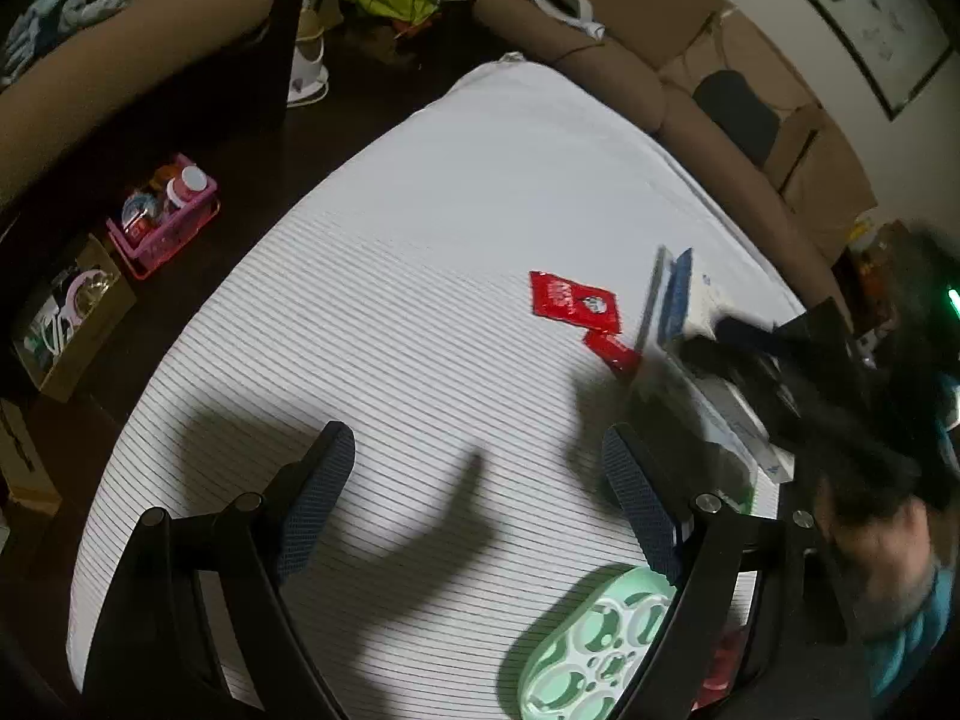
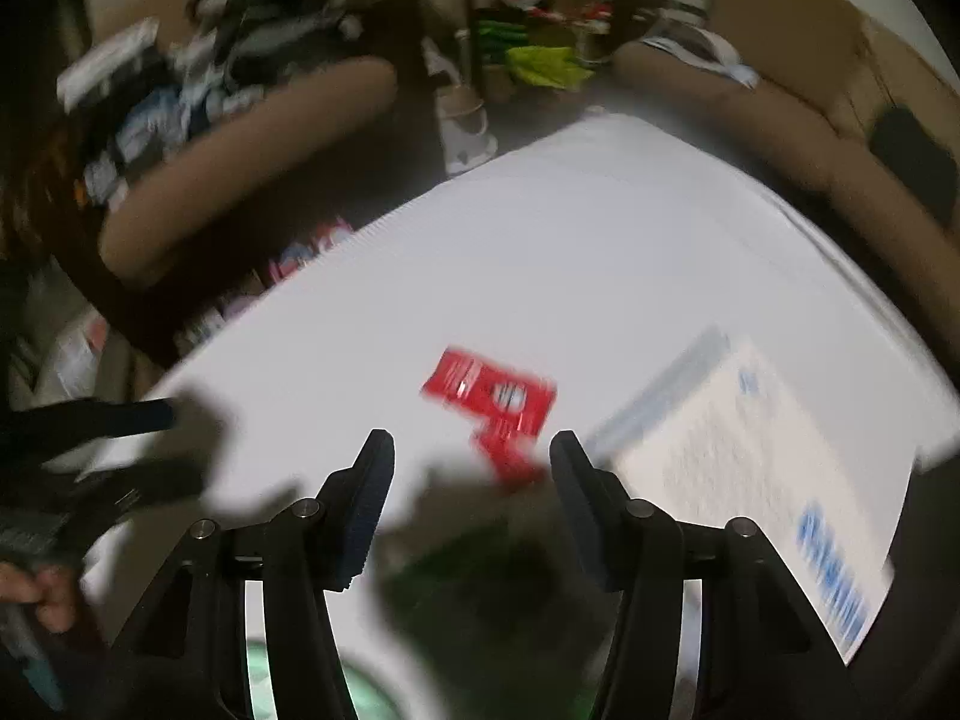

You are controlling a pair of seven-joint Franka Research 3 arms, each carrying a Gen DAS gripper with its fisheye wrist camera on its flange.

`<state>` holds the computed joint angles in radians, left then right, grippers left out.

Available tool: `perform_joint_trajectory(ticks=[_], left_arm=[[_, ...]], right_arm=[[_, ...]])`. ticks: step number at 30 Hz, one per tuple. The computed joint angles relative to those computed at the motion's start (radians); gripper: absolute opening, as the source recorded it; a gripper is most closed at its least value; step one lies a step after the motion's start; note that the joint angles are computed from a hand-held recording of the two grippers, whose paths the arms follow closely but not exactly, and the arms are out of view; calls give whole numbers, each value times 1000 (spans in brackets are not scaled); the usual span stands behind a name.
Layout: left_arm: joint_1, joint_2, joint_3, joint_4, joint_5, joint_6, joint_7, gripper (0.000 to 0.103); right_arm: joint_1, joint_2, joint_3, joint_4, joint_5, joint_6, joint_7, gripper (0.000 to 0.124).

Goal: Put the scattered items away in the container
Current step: 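Move the right tool to the red sachets on the green packet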

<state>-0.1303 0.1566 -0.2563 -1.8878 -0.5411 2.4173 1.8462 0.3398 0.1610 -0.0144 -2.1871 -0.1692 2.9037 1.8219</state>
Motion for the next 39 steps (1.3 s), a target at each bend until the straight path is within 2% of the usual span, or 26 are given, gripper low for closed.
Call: perform_joint_trajectory(ticks=[5,8,11,13,14,15,16,17,18,19,21,24,26,27,28,29,32,35,39], left_arm=[[1,20,-3,19,4,-19,5,84],[-3,30,-12,29,10,-29,11,84],[-12,36,-20,33,21,-35,17,84],[-17,40,-24,38,26,-40,20,84],[-18,41,-26,39,26,-42,23,84],[-18,41,-27,40,23,-42,25,84],[-19,41,-29,41,19,-42,29,84],[-19,43,-29,44,17,-43,31,84],[-20,44,-29,46,19,-44,30,84],[-20,44,-28,46,20,-45,29,84],[-19,43,-28,46,20,-46,30,84],[-18,37,-26,43,18,-49,30,84],[-14,34,-26,45,5,-56,39,84],[-12,31,-26,46,-3,-60,44,84],[-10,27,-25,44,-11,-62,50,84],[-10,21,-25,42,-18,-62,57,84],[-12,9,-23,36,-35,-62,75,84],[-17,3,-18,32,-37,-65,74,84],[-20,4,-13,33,-42,-60,69,84]], right_arm=[[-19,187,31,231,62,-163,-187,57],[36,248,-17,299,-19,-228,-220,57],[25,269,-11,313,-3,-260,-283,64],[12,267,-14,298,22,-231,-297,72],[-14,267,5,295,71,-227,-324,72],[-49,269,35,294,139,-229,-362,67],[-84,264,67,288,212,-230,-406,54],[-84,256,66,274,233,-216,-421,48],[-84,248,66,263,252,-211,-436,35],[-87,239,68,254,278,-212,-445,30],[-107,220,85,235,353,-227,-469,26],[-129,169,103,178,457,-226,-510,23],[-157,107,139,119,579,-201,-574,23],[-177,69,161,82,673,-189,-626,22],[-200,20,184,41,797,-188,-697,10],[-216,-37,199,-6,927,-194,-773,11],[-207,-188,179,-132,1180,-226,-909,11],[-164,-307,143,-243,1257,-249,-917,11],[-112,-437,145,-388,1182,-189,-798,13]])
